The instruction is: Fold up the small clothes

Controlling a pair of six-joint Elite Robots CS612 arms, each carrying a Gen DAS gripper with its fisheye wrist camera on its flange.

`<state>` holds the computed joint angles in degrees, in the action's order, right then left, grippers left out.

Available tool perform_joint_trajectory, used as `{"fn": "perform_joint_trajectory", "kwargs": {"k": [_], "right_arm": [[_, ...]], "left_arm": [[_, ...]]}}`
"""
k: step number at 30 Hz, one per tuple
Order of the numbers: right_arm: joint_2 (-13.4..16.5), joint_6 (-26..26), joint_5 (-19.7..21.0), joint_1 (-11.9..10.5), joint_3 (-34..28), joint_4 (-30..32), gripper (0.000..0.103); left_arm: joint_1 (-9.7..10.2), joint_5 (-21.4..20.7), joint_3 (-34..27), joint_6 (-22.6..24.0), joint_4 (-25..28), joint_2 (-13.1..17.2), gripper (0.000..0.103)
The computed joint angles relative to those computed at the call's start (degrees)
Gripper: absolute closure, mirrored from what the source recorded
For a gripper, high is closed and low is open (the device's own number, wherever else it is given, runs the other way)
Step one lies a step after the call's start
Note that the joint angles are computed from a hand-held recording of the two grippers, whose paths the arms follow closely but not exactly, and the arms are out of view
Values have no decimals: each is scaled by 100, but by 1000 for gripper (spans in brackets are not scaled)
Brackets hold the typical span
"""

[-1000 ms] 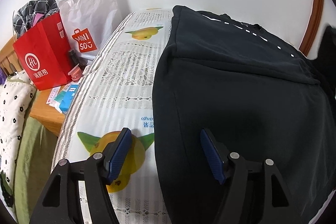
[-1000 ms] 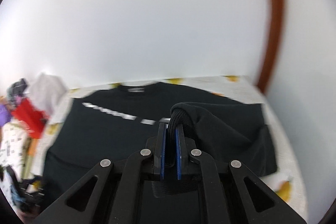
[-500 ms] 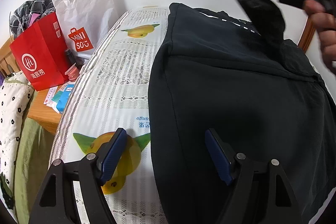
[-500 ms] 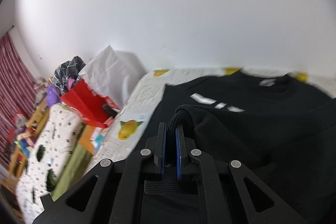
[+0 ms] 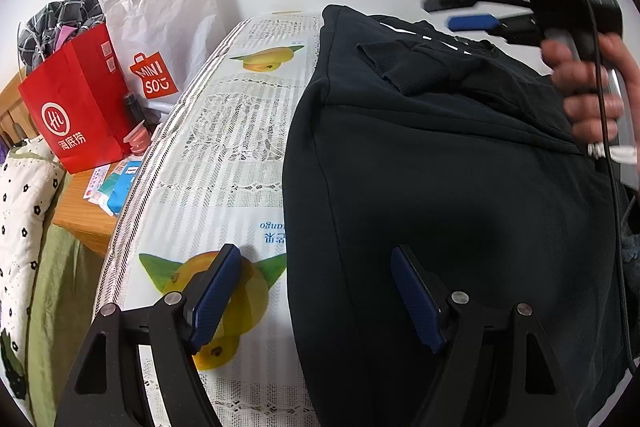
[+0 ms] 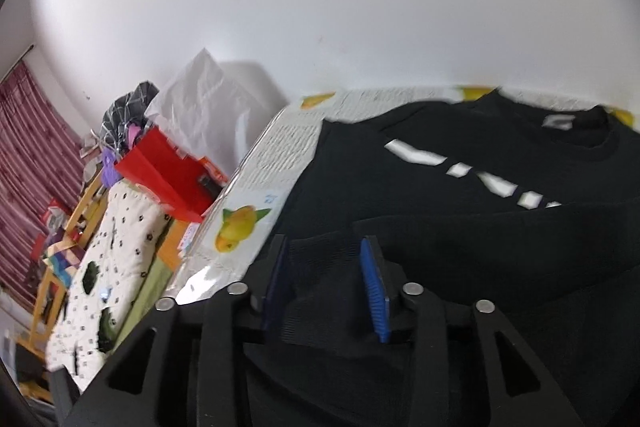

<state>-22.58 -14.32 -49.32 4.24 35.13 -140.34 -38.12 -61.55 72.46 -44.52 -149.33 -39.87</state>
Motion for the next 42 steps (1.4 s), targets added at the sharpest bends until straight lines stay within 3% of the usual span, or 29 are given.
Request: {"fn": "perform_joint_trajectory", "kwargs": {"k": [5, 9, 11, 13, 15, 17, 21, 25, 30, 33, 37, 40, 42], "right_arm": [[-26, -289, -1135, 86, 146, -127, 70], [88, -727, -1728, 234, 126, -64, 72], [24, -835, -1920, 273, 349, -520, 72], [-44, -894, -1811, 240, 387, -355, 72], [-187, -843, -1387, 126, 557, -265, 71], [-441, -880, -1283, 26, 1011, -628, 68], [-953, -614, -1465, -234, 2070, -1693, 56], [-1380, -399, -1692, -544, 2899, -2128, 56], [-1750, -184, -2745, -940, 3933, -3316, 56], [-1916, 45, -2708, -1233, 4306, -3204, 56], [-2011, 268, -2686, -1492, 4649, -3031, 56], [-2089, 273, -2474, -1630, 4962, -3116, 56], [-2121, 250, -2276, -1687, 5136, -3260, 56]], "left_arm": [[1, -1, -5, 0, 5, 3, 27], [0, -2, 2, -3, -3, 0, 27], [0, 5, 0, -11, 10, -1, 26], [2, -4, 2, -19, 2, -1, 25], [1, 11, -10, -30, 33, 6, 23], [3, 2, -9, -39, 25, 7, 23], [5, 16, 1, -29, -7, 8, 22], [-27, 7, 82, -59, -86, -33, 22], [-103, -210, 308, -111, -272, -177, 24], [-174, -287, 485, -168, -353, -279, 25], [-311, -65, 788, -357, -507, -406, 38], [-368, -10, 894, -381, -491, -471, 44], [-366, -66, 906, -417, -503, -484, 55]]}}
